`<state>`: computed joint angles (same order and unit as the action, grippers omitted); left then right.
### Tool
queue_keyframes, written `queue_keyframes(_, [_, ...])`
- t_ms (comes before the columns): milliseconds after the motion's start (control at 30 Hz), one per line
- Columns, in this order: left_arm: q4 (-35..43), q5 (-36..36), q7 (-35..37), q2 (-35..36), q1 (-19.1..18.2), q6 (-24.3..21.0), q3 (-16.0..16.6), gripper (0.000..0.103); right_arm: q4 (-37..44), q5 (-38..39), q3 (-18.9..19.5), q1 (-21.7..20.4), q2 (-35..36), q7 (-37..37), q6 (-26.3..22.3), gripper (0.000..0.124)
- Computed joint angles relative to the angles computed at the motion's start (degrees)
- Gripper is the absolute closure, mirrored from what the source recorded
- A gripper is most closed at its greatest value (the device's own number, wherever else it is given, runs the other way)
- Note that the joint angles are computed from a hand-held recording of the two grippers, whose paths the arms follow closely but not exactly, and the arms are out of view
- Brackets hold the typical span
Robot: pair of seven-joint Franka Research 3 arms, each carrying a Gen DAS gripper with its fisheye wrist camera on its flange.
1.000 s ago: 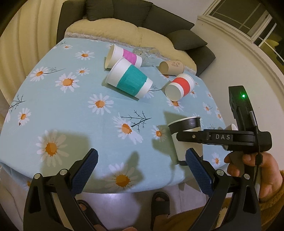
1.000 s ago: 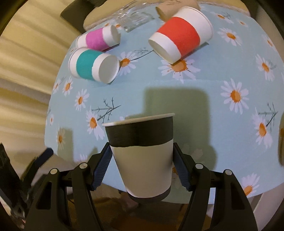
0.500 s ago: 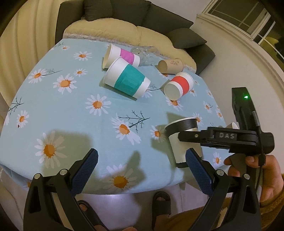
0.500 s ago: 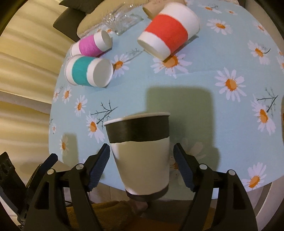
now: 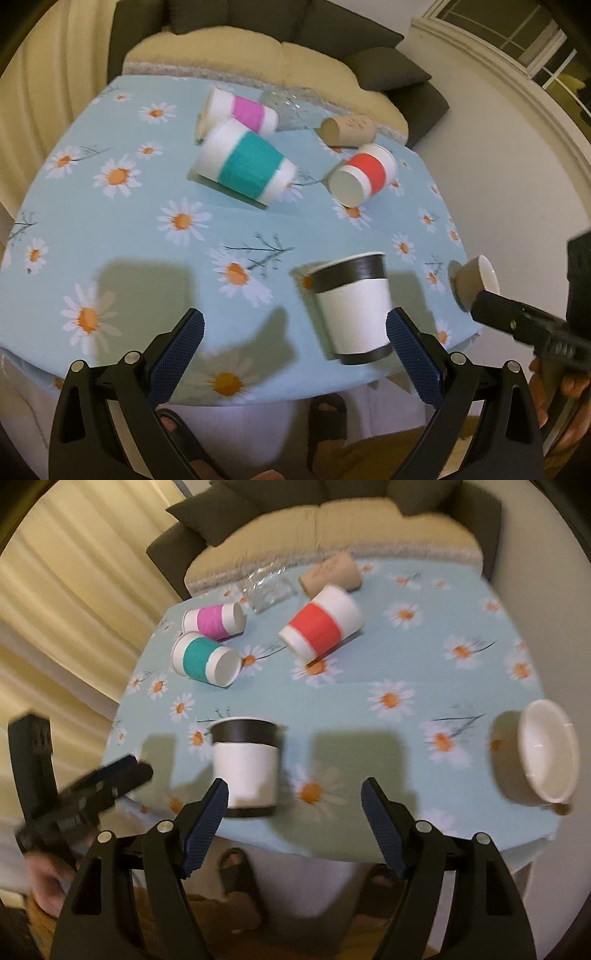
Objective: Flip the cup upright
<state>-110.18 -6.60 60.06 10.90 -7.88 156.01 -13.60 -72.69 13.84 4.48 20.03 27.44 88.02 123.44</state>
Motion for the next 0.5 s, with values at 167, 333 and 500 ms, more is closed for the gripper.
queue_keyframes(167, [8.2,5.4,-3.2,4.8,-2.6,-8.9,0.7,0.007,-12.9,5.6,1.0,-2.7,-7.4,-3.7,6.8,0.05])
queue_keyframes(333, [15.5,9.5,-7.2,8.6,-4.2,-16.7,1.1,0.007,-21.6,6.7,1.0,-2.6,-11.6,-7.1,12.5,0.05])
queue_keyframes(500, [22.9,12.2,-10.4,12.5,-5.7,-23.6,1.6,0.007,-27.1,9.0,1.5,-2.6,-13.3,-10.0,17.2,0.05])
